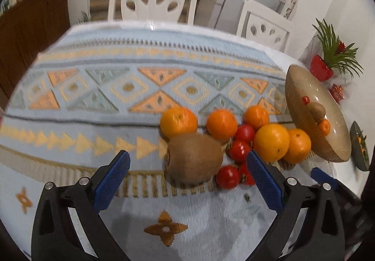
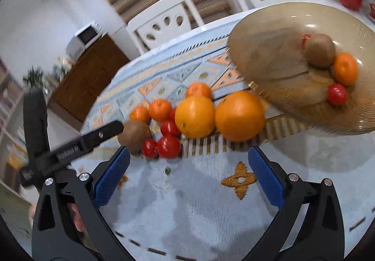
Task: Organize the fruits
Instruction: 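Withdraw both grippers from the bowl back over the fruit row, then grasp a kiwi with the left gripper while the right gripper grasps a cherry tomato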
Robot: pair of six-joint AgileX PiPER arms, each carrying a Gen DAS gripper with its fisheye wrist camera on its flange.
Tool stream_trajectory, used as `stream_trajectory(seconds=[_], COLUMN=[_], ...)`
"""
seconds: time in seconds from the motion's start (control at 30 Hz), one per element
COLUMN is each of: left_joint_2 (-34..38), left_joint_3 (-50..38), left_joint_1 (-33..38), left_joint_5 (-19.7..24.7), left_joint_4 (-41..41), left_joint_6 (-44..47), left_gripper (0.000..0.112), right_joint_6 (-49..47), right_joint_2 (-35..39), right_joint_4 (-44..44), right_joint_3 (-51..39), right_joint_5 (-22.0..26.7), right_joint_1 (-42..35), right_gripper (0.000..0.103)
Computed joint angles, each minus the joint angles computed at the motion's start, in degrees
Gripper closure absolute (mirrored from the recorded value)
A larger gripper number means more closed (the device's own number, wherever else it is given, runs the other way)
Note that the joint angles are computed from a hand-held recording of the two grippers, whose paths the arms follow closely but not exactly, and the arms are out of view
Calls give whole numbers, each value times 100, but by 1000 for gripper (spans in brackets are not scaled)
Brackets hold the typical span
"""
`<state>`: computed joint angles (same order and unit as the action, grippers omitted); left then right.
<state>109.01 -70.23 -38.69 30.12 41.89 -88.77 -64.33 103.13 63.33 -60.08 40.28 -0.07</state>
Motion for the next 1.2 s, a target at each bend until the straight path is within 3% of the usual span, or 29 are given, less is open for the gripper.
stream_trajectory(seconds=[0.13, 0.3, 0.6, 0.7, 0.77, 0.87, 1.07, 1.2], left_joint_2=[57, 229, 817, 878, 846, 758, 767, 801], left_joint_3=[356, 377, -423, -437, -270, 11, -2, -85], left_joint_1=[189, 266, 215, 199, 240, 271, 266, 215], left_joint_5=[-712, -1026, -229, -224, -446, -731, -690, -558], left_joint_4=[297, 771, 145, 403, 797, 1467, 1431, 1340], left_joint_6=[-486, -939, 464, 398, 54, -650, -596, -496], left_gripper=[14, 14, 14, 14, 14, 14, 14, 14], right_joint_6=[-379, -140, 874, 1463, 1558, 1032, 398, 29], right_joint_2=[140, 296, 496, 551, 606, 588, 631, 531], right_joint_4=[-62, -275, -1161, -1781, -1906, -1267, -492, -358], right_joint_3=[181, 151, -51, -161, -228, -110, -115, -3], right_joint_5=[-412, -978, -1853, -1979, -1979, -2069, -2006, -2068], right_joint_1=[378, 887, 1402, 1549, 1581, 1527, 1451, 1575], right_gripper=[3, 3, 3, 3, 3, 3, 3, 14])
